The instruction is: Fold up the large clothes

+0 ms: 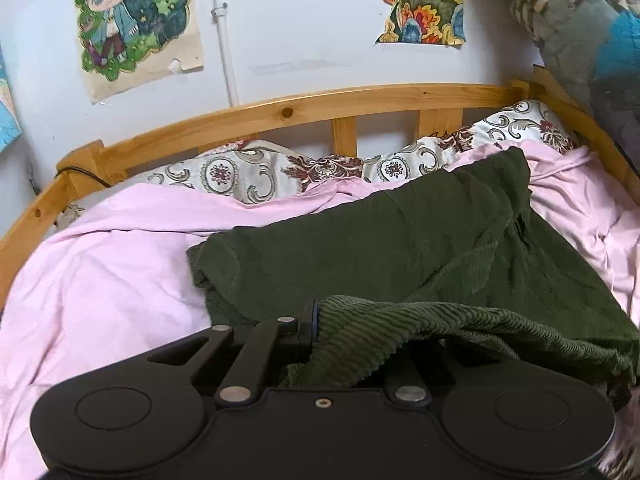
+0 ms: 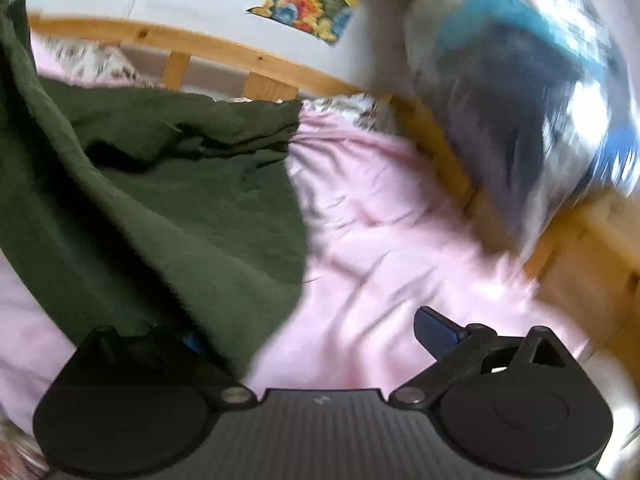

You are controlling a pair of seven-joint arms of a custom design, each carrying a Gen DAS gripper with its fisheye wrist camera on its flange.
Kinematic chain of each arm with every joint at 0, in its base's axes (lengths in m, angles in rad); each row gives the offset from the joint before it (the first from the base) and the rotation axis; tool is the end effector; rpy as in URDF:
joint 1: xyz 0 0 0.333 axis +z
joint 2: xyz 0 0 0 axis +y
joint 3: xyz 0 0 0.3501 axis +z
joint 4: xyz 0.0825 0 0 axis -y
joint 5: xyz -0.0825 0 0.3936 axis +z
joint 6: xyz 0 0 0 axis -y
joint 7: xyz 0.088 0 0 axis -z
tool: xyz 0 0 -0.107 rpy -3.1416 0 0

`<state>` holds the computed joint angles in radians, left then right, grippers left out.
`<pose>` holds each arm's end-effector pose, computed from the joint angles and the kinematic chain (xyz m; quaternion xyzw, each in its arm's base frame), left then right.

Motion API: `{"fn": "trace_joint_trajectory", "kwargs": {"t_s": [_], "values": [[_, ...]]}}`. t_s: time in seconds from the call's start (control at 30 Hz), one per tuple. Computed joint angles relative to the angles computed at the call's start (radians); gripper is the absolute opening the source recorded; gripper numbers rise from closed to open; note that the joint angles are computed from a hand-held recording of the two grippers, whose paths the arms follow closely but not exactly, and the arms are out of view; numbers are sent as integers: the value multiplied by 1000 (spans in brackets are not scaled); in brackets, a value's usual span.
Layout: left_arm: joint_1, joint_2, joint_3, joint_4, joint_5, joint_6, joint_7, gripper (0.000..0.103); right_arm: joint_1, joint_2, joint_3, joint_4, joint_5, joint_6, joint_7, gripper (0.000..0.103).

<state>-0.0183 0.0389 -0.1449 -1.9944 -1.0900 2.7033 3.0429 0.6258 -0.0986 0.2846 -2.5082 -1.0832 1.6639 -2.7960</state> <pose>0.6092 -0.0683 0.5322 -0.3455 0.8181 -0.3979 0.2303 0.3159 0.2649 0.3493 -0.4391 0.6963 -0.5674 0.0200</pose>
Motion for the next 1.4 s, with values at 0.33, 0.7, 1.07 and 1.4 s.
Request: {"fn": "trace_joint_trajectory", "kwargs": {"t_s": [0.33, 0.7, 1.07, 1.4], "values": [[13, -58, 41, -72, -60, -50, 104, 6, 35, -139, 46, -160, -158, -159, -635, 102], [6, -27, 37, -29, 20, -44, 19, 6, 124, -88, 149, -107, -94, -113, -759, 103], [10, -21, 17, 3, 75, -44, -71, 6, 82, 86, 25, 58, -309, 151, -425, 103], [23, -60, 47, -71, -20, -45, 11, 6, 112, 139, -10, 80, -114, -30, -490, 88]]}}
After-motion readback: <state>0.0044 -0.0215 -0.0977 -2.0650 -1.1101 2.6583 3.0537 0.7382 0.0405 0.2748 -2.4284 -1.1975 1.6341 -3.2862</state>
